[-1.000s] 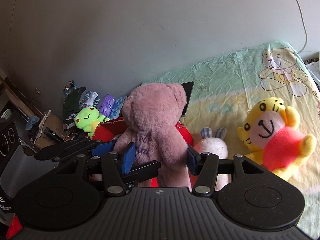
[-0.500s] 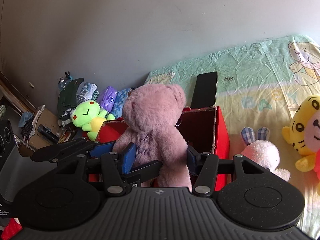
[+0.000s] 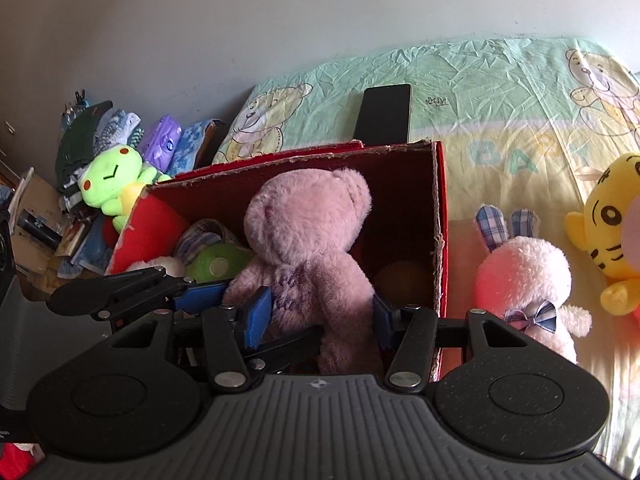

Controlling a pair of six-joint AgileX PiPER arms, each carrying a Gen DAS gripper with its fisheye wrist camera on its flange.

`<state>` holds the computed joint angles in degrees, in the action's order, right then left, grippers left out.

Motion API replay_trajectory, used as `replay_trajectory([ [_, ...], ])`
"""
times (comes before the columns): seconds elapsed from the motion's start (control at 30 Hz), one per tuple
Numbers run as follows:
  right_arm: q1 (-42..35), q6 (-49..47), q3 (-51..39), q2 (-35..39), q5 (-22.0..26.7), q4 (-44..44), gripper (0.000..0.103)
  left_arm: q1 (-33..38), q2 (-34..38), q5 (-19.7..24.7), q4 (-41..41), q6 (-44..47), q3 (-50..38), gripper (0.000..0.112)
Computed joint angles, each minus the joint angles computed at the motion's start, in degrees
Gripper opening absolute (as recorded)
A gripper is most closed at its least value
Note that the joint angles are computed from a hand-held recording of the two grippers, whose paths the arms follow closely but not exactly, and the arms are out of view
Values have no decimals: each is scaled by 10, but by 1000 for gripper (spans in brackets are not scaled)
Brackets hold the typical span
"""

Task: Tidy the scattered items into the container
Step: 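Lower the brown bear into the red box and open both tools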

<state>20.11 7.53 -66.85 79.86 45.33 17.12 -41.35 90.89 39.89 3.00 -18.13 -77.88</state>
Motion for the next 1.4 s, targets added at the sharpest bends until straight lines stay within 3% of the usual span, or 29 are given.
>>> replay_trajectory([
  [0.13, 36, 43, -27, 23, 15, -70, 56, 1, 2, 3, -13, 8, 8, 57],
  [0.5, 84, 71, -93, 76, 81, -151, 63, 20, -15, 1, -43, 44, 42, 59],
  [0.77, 52, 83, -91, 56, 75, -128, 63, 23, -8, -6, -56, 50, 41, 61],
  [0.87, 38, 79, -90, 46, 66, -113, 60, 16, -10, -8, -42, 42, 45, 57],
  [1.1, 28, 66, -92, 55, 60, -90, 40, 20, -3, -12, -57, 52, 42, 55],
  [1.27, 45, 93, -81, 47, 48, -130, 40, 17, 10, 1, -49, 38, 22, 55],
  [1.4, 45, 97, -71, 32, 44, -139, 40, 5, 30, 45, -14, -4, -19, 55],
])
